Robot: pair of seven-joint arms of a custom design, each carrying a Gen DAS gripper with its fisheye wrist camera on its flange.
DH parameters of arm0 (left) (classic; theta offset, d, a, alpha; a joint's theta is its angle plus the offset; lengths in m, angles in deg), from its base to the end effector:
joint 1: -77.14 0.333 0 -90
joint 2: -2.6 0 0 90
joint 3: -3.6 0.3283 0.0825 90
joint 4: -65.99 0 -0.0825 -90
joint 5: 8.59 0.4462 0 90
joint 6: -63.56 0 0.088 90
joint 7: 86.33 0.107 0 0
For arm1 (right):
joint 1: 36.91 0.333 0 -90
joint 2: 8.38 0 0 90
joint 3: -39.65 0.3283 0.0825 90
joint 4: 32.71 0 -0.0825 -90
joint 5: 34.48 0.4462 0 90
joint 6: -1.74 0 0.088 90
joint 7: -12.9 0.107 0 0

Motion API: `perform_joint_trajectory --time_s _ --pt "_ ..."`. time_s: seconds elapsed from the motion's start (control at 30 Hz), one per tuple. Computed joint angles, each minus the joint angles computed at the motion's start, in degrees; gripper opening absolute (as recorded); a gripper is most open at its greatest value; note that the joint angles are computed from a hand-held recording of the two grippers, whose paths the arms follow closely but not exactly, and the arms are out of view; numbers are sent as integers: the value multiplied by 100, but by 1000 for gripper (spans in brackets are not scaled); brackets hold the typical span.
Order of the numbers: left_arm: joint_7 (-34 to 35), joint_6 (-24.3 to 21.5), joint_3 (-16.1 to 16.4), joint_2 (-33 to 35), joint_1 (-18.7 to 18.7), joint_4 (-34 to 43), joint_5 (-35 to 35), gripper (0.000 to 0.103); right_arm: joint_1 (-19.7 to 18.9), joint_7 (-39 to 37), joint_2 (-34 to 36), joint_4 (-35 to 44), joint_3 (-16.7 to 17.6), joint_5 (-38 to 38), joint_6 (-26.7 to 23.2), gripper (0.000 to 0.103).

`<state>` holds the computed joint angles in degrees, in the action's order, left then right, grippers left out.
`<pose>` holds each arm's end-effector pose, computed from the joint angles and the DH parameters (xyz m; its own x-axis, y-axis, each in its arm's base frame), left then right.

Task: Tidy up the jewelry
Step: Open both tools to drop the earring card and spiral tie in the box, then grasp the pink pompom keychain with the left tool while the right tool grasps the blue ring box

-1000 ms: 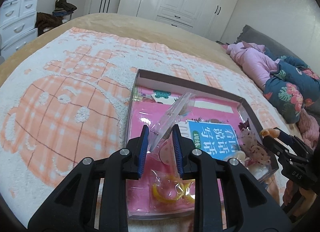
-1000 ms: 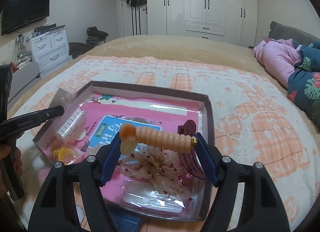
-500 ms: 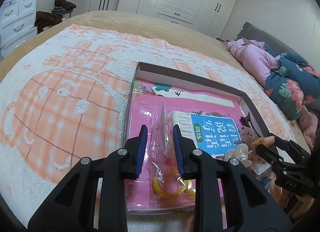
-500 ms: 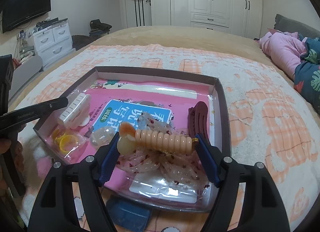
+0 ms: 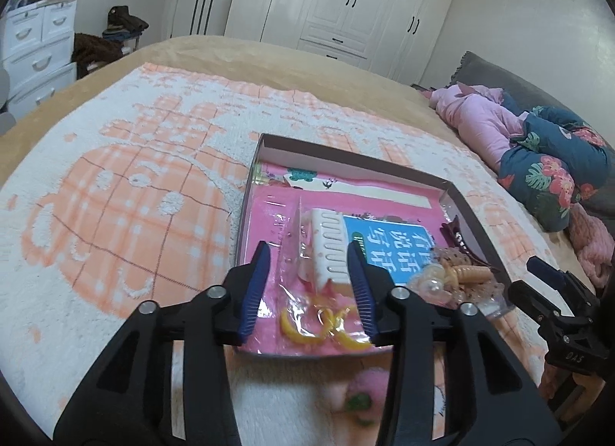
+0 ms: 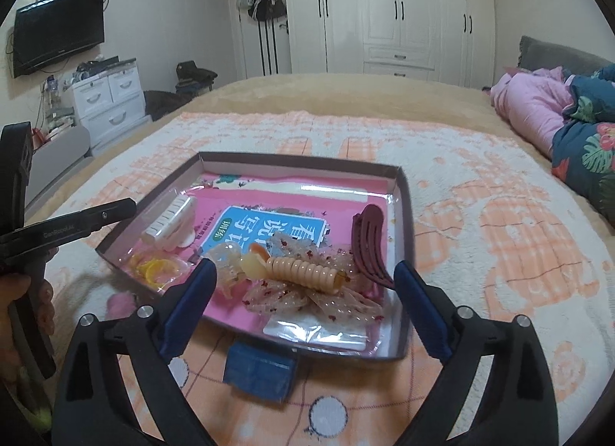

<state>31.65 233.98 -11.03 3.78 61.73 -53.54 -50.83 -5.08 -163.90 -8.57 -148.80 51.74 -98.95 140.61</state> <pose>0.5814 -0.2817 0.4853 -0.4295 -0.8646 0.2609 -0.6545 0.0990 -0.7495 0.4654 0.4432 0.4788 -0.0893 -0.9948 -0.0495 -0.5784 0.0923 -0.8105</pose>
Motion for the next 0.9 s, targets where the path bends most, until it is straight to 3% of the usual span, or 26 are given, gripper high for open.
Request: perform_joint_trajectory --time_s 0.13,0.2,0.7,0.9 --pt "98 77 12 -270 -64 -211 -138 46 30 77 -204 -137 76 -78 -68 95" --pt "78 95 41 -389 -114 -310 -101 55 39 44 -277 -173 122 -78 -114 95" --pt "129 313 397 -1347 -653 -1237 -102 83 111 131 -797 -530 492 -79 -403 96" --pt "67 389 527 -1601 -828 -1500 12 88 159 189 -876 -621 602 -62 -492 96"
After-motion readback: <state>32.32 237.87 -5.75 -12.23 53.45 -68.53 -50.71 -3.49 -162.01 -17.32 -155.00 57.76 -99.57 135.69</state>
